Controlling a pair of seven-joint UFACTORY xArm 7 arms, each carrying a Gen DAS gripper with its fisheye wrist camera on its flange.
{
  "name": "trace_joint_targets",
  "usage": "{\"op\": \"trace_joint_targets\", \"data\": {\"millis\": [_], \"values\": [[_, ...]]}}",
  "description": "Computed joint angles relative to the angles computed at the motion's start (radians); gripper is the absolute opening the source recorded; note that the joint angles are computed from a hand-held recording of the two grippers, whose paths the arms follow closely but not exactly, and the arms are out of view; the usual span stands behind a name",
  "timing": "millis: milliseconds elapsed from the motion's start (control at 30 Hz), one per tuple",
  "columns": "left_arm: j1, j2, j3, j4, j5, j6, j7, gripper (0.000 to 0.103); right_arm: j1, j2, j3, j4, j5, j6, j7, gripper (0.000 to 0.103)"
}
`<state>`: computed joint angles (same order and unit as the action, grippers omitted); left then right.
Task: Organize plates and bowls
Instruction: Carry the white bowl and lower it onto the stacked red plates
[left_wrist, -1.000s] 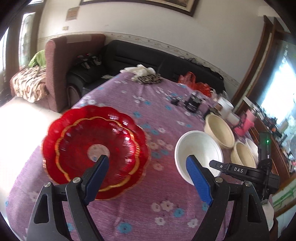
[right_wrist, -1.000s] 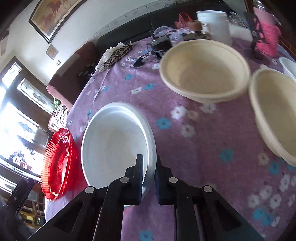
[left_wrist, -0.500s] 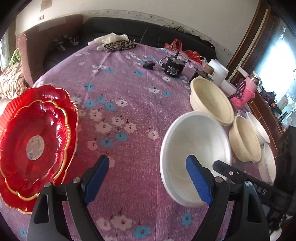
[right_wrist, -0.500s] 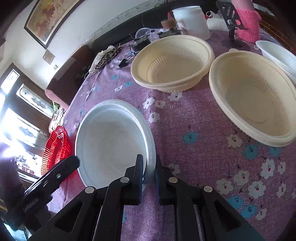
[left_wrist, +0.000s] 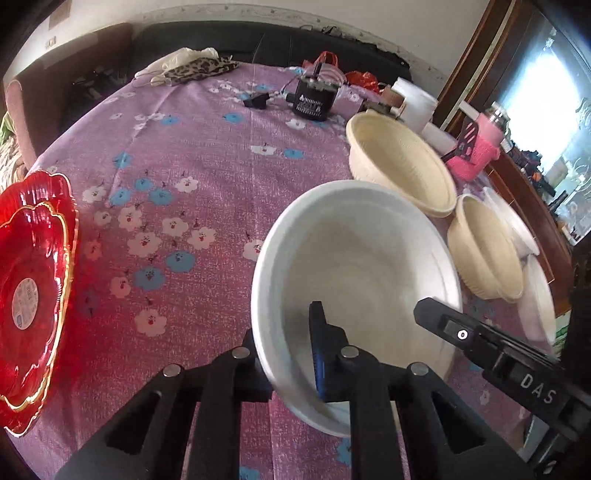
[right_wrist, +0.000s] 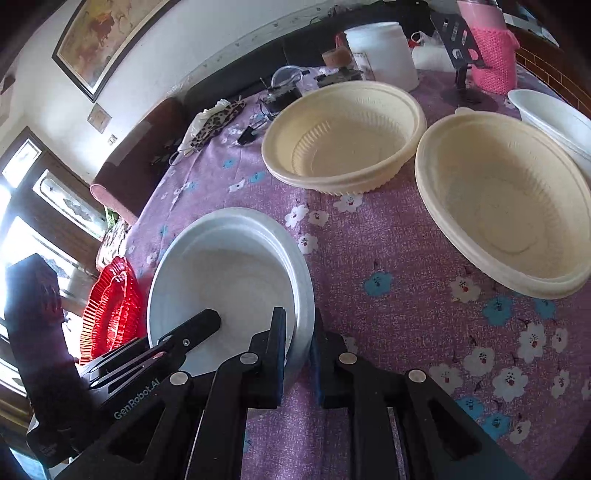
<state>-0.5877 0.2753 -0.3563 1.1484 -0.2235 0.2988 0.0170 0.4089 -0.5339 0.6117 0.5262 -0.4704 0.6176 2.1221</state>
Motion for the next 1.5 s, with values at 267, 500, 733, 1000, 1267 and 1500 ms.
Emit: {"op": "trace_joint_targets", "data": {"millis": [267, 500, 733, 1000, 1267, 1500], "values": [[0.070, -0.199, -0.034, -0.157, -0.250, -0.082, 0.170, 0.015, -0.031, 0.037, 0.044, 0.115, -0.061, 0.049, -0.005, 0.013], [0.063, -0.341, 0.095, -0.266, -0.317, -0.119, 0.208, 0.015, -0.086, 0.290, 0.073, 0.366, -0.276, 0.063, -0.007, 0.013], [0.129, -0.326, 0.194, -0.259, -0.315, -0.081, 0.188, 0.015, -0.027, 0.679, 0.036, 0.710, -0.485, 0.128, -0.081, 0.014], [0.225, -0.203, 0.183, -0.180, -0.209, -0.025, 0.117, 0.015, 0.070, 0.908, -0.071, 0.924, -0.451, 0.142, -0.233, 0.014], [0.257, -0.161, 0.160, -0.155, -0.132, -0.011, 0.060, 0.023, 0.147, 0.947, -0.169, 0.964, -0.389, 0.140, -0.293, 0.014], [0.294, -0.195, 0.135, -0.174, -0.270, -0.051, 0.167, 0.050, 0.210, 0.943, -0.258, 0.960, -0.337, 0.139, -0.315, 0.014]]}}
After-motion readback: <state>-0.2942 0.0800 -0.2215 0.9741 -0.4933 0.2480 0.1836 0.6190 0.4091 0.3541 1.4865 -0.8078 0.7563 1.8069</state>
